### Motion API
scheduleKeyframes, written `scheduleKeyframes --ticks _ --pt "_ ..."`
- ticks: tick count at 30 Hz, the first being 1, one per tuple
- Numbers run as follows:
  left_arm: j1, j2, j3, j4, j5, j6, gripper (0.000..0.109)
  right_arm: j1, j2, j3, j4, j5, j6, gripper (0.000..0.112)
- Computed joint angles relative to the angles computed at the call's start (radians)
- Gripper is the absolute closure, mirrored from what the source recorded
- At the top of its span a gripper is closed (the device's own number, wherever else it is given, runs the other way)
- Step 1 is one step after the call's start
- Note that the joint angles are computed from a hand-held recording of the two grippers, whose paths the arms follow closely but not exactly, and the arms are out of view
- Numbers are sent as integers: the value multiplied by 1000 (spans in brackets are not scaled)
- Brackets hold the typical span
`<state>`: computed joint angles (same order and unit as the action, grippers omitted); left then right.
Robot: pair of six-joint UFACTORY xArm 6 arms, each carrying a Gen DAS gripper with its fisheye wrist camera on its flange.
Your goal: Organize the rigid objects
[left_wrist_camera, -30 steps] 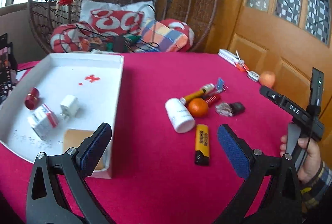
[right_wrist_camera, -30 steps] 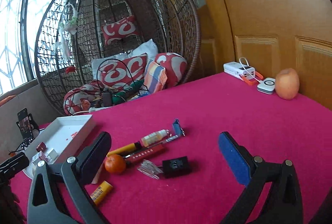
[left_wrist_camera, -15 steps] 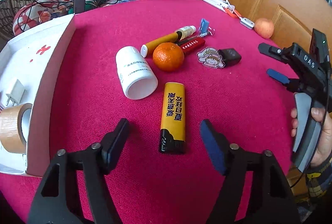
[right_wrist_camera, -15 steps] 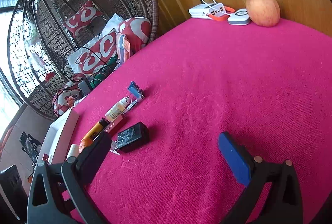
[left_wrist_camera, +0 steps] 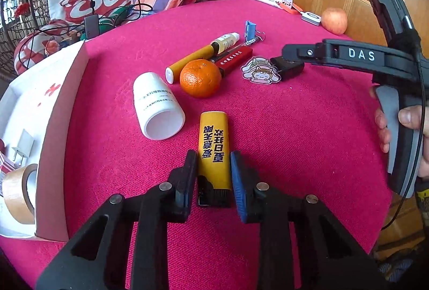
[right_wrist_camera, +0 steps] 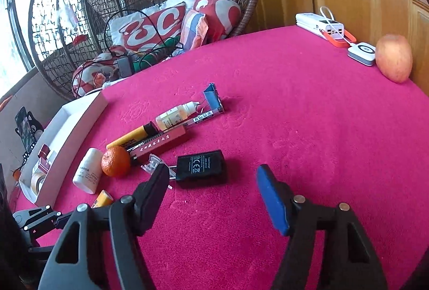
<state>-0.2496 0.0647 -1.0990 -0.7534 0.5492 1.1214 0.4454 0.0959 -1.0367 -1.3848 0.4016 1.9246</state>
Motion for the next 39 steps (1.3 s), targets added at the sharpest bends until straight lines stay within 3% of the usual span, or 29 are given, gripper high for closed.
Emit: scheduleKeyframes --ticks 3,6,9,15,25,32,39 --pt "-1 0 1 0 -5 -2 83 -10 41 -49 50 -26 -86 44" --pt "-2 -2 5 0 -9 -3 82 -8 85 -81 203 -8 -246 58" --pt "-7 -6 12 4 -21 -3 82 -4 79 -66 164 -8 -217 64" --pt "-6 -12 19 -16 -42 -5 85 -19 -1 13 -55 -46 67 67" --pt "24 -102 75 -160 -35 88 85 -17 -116 97 -384 -86 471 67" --pt "54 -222 131 -258 -3 166 85 38 -210 154 -485 -15 553 67" --pt "97 -302 141 -332 24 185 85 83 -321 232 -485 51 559 67"
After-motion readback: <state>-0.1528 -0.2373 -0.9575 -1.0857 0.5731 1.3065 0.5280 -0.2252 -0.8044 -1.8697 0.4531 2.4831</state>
